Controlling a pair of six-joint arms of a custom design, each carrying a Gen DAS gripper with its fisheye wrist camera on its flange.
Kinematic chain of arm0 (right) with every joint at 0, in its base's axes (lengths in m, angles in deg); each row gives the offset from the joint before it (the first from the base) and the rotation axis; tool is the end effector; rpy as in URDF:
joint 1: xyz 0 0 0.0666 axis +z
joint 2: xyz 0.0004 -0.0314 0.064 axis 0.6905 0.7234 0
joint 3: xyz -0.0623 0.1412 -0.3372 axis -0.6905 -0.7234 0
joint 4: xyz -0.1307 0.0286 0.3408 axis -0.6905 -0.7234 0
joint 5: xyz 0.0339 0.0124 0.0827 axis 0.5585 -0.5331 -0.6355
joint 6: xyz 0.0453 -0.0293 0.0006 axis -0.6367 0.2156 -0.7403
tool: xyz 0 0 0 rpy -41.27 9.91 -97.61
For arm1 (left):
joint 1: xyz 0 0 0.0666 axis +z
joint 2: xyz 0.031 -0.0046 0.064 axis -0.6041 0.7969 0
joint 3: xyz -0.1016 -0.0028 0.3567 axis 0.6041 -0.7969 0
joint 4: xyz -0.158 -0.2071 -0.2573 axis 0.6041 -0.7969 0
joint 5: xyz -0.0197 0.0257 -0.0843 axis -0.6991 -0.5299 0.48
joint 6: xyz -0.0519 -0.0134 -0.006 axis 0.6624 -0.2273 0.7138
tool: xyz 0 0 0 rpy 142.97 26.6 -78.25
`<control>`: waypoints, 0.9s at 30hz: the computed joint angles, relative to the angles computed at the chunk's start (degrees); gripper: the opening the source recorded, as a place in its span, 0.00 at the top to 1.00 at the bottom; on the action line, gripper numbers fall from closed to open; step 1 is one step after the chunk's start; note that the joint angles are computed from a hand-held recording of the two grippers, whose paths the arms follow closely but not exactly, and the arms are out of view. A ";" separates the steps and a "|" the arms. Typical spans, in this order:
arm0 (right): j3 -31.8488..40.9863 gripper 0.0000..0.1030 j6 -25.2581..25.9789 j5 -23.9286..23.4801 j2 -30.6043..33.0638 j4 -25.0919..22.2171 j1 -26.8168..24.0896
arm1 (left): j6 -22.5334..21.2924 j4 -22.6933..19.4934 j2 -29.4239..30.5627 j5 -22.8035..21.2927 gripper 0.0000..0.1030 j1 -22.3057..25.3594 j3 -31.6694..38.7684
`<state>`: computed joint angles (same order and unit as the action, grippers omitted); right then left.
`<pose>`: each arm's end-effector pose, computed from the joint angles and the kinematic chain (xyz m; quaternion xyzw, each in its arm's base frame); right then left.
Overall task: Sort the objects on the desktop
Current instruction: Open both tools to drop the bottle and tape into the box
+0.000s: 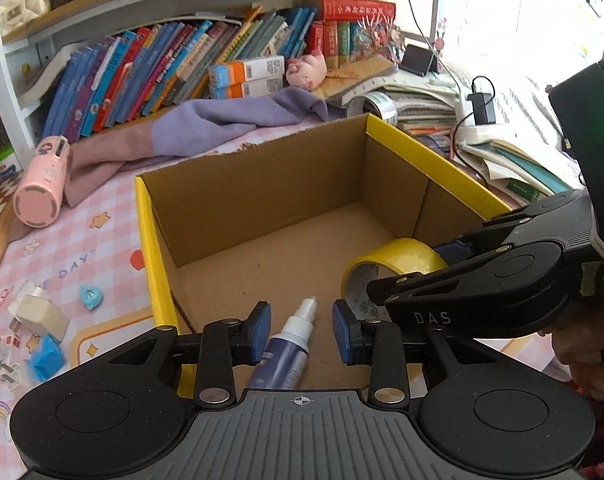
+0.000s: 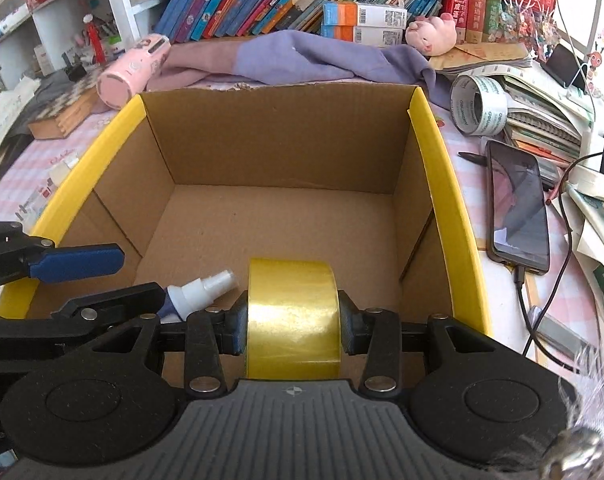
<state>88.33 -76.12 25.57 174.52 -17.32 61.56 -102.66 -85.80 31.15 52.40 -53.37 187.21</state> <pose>0.5059 0.1569 0.5292 0.0423 0.9446 0.0316 0.3238 0.5166 -0.1614 0.5309 0.3342 0.8639 -0.1264 0.3550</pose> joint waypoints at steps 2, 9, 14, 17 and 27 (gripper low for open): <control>-0.60 0.55 -0.39 1.06 -0.65 0.88 0.30 | 0.36 1.63 -1.17 -0.24 0.60 0.15 -1.46; -3.03 0.42 -1.33 6.19 -4.04 5.33 2.41 | 0.95 8.87 -6.42 1.23 0.28 1.58 -7.34; -3.77 0.40 -3.12 11.23 -5.52 6.54 5.04 | -0.40 12.40 -9.04 3.98 0.19 3.30 -9.94; -4.01 0.37 -4.79 14.69 -6.21 6.77 6.64 | -0.80 13.52 -9.93 6.46 0.16 4.57 -10.80; -2.44 0.35 -12.52 24.16 -6.02 2.46 13.01 | -3.82 13.62 -12.71 14.25 0.11 9.55 -13.61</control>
<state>85.89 -88.63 49.74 168.50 -14.86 74.57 -106.48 -72.18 18.44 66.65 -43.82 173.60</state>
